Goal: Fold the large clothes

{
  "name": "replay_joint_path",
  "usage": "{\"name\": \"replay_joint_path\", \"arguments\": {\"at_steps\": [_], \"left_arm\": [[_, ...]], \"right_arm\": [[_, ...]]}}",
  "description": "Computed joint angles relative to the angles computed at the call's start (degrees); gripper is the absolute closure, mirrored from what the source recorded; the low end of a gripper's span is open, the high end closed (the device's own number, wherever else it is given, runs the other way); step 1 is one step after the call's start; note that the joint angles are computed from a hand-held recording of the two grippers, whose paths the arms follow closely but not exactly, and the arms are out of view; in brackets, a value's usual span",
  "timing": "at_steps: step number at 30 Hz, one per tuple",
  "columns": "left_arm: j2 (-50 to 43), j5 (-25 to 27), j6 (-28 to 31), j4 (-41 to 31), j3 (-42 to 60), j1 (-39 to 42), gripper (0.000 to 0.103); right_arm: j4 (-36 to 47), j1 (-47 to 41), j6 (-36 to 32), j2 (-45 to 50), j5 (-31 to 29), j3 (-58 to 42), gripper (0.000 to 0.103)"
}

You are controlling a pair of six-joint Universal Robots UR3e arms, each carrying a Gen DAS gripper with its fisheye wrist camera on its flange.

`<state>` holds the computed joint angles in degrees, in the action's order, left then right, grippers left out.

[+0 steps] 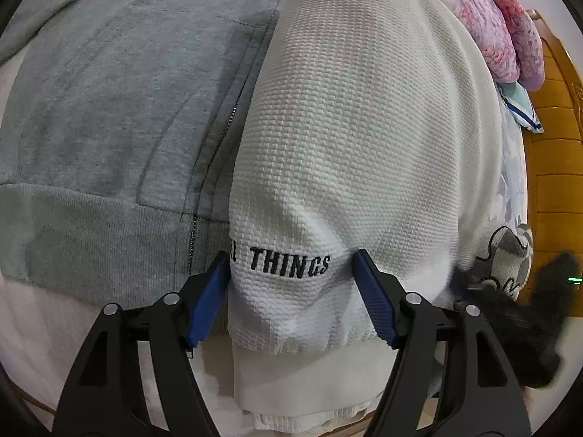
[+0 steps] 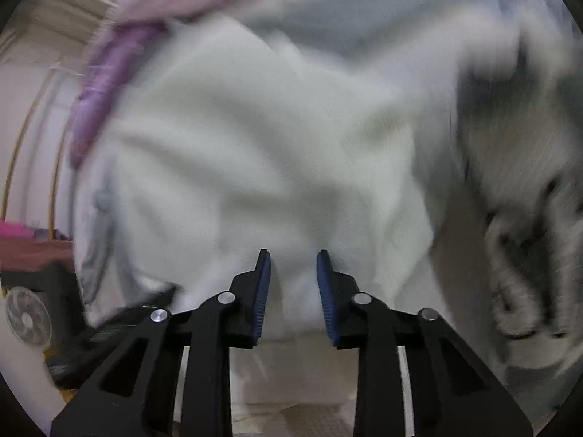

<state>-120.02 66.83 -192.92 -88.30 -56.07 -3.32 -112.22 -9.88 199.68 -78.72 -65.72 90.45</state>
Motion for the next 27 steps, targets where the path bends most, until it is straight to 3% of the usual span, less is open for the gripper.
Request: {"name": "replay_joint_path", "arguments": {"at_steps": [1,6,10,12,13,14,18,27], "left_arm": [[0.4,-1.1,0.2,-0.5,-0.6,0.6,0.034],[8.4,-4.8,2.4,1.4,-12.7,3.3,0.033],[12.2,-7.1,0.1,4.6,-20.5,5.3,0.033],[10.8,-5.3,0.1,3.5,-17.8,4.2,0.033],[9.8,-4.2,0.5,3.0,-15.9,3.2,0.033],[8.8,-3.1,0.6,2.5,-14.1,2.3,0.033],[6.8,-2.9,1.1,0.8,-11.2,1.6,0.033],[4.3,-1.0,1.3,-0.5,-7.0,-0.4,0.033]], "right_arm": [[-2.0,-0.8,0.6,-0.8,1.2,2.4,0.103],[-0.8,-4.7,0.1,-7.9,5.4,7.6,0.100],[0.3,-7.1,-0.3,-14.5,7.9,13.1,0.098],[5.2,-6.2,-0.5,-17.0,3.3,12.3,0.079],[6.5,-6.6,-1.1,-18.7,2.5,12.8,0.055],[5.6,-7.1,-1.5,-20.2,2.8,14.9,0.050],[3.8,-9.8,-1.8,-21.6,5.3,21.3,0.050],[-0.5,-16.0,-10.0,-23.8,14.3,30.0,0.045]]}}
